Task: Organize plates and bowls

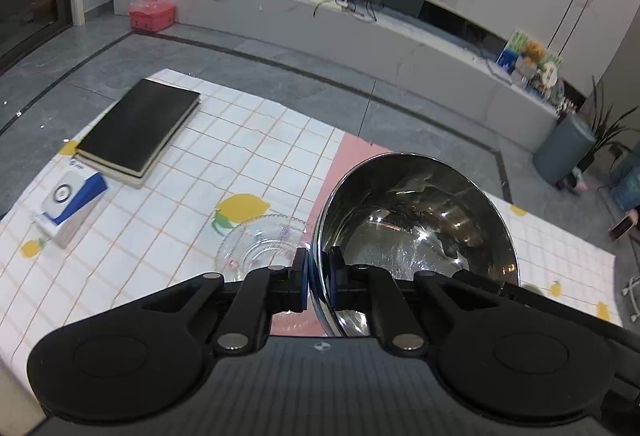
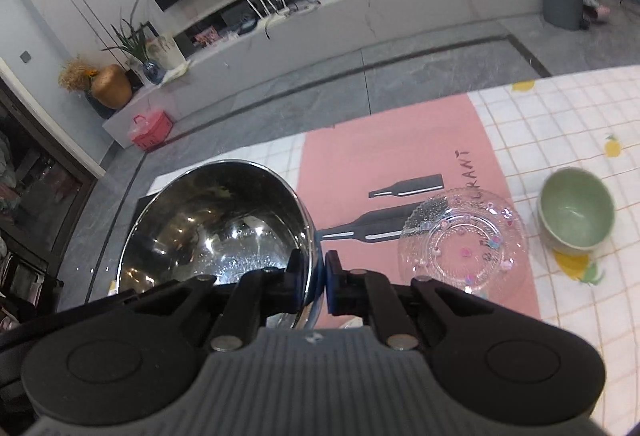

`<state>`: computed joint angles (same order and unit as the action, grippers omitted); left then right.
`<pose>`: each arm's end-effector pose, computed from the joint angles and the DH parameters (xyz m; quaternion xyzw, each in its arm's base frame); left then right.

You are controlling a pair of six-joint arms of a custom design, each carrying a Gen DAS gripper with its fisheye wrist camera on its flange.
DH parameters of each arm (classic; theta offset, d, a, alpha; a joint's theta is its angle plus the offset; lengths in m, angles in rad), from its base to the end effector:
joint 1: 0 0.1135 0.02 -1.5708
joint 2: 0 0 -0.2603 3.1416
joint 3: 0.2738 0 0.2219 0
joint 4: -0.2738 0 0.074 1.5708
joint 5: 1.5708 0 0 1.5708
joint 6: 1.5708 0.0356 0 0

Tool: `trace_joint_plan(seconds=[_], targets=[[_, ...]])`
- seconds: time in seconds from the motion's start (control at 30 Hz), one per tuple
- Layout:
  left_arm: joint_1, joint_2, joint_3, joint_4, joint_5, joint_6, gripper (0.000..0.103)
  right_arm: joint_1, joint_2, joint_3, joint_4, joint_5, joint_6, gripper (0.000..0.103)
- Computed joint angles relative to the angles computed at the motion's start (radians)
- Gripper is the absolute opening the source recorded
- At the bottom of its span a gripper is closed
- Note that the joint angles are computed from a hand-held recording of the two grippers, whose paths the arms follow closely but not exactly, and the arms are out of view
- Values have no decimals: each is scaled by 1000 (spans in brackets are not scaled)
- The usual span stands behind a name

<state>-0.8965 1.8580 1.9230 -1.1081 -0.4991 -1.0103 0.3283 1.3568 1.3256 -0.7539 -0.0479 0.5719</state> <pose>0.2356 -0.2675 0.3459 -0.1175 0.9303 -0.0680 0.3407 0.2433 0.0847 0.3437 0.1031 0.9178 0.1864 0.3350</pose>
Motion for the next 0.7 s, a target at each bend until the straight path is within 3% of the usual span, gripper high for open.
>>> trace_joint_plan(seconds=[0.2,0.3,0.5,0.7], targets=[[-87,-207,-156,-6,21,-125,10,134,-248,-47,-95,99,136,12],[-155,-261,-183,-31,-20,-153,11,297,-316,-11,-189,263,213,13],[-295,-321,-209,-125,-122,-275,11,582,-363,58,-353,470,379,14],[-428,-316,-237,-207,-243,-400,11,795,-444,-33,-388,624,570,14]])
